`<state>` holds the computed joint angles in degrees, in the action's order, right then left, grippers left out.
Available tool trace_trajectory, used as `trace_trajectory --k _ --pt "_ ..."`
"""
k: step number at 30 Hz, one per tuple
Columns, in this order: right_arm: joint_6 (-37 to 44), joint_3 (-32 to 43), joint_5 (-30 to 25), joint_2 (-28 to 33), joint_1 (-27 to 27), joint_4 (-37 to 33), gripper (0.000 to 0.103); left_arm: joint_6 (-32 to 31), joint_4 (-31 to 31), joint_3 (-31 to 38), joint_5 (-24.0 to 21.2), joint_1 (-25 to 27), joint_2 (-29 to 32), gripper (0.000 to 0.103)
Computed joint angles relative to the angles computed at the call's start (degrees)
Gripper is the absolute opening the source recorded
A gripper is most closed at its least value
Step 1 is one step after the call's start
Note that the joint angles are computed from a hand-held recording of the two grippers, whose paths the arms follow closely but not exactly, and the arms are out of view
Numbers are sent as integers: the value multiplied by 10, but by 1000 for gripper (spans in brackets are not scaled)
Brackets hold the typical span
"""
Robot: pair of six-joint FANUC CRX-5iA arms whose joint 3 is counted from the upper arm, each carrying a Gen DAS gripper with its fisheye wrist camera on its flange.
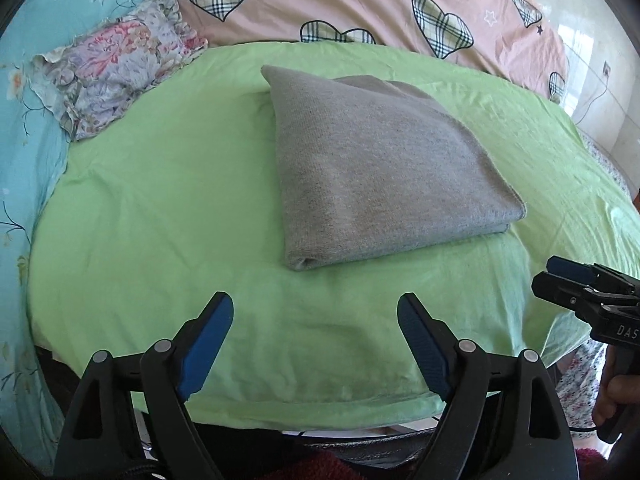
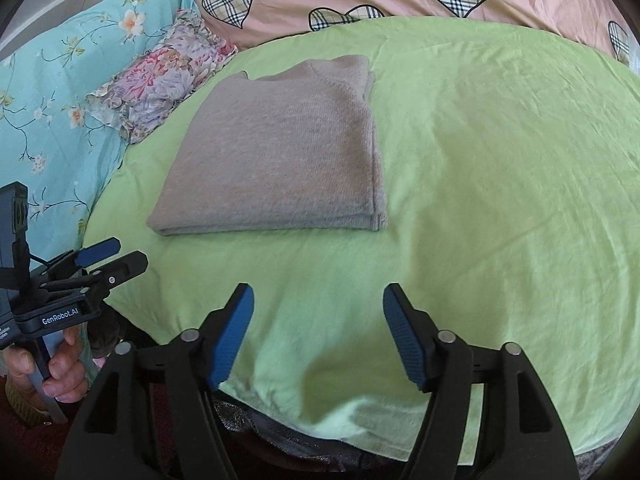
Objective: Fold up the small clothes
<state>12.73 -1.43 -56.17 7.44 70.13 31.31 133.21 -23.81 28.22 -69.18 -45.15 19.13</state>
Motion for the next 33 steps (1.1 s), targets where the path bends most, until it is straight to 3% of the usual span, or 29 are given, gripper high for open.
trace_trajectory --k 4,11,33 --pt "5 7 2 4 -3 -7 81 -11 22 -1 -10 10 -3 88" --pt "38 41 -11 21 -11 -22 90 -11 -5 31 -44 6 12 92" --pt "98 111 -26 66 -40 -56 93 -76 -33 170 -134 3 102 98"
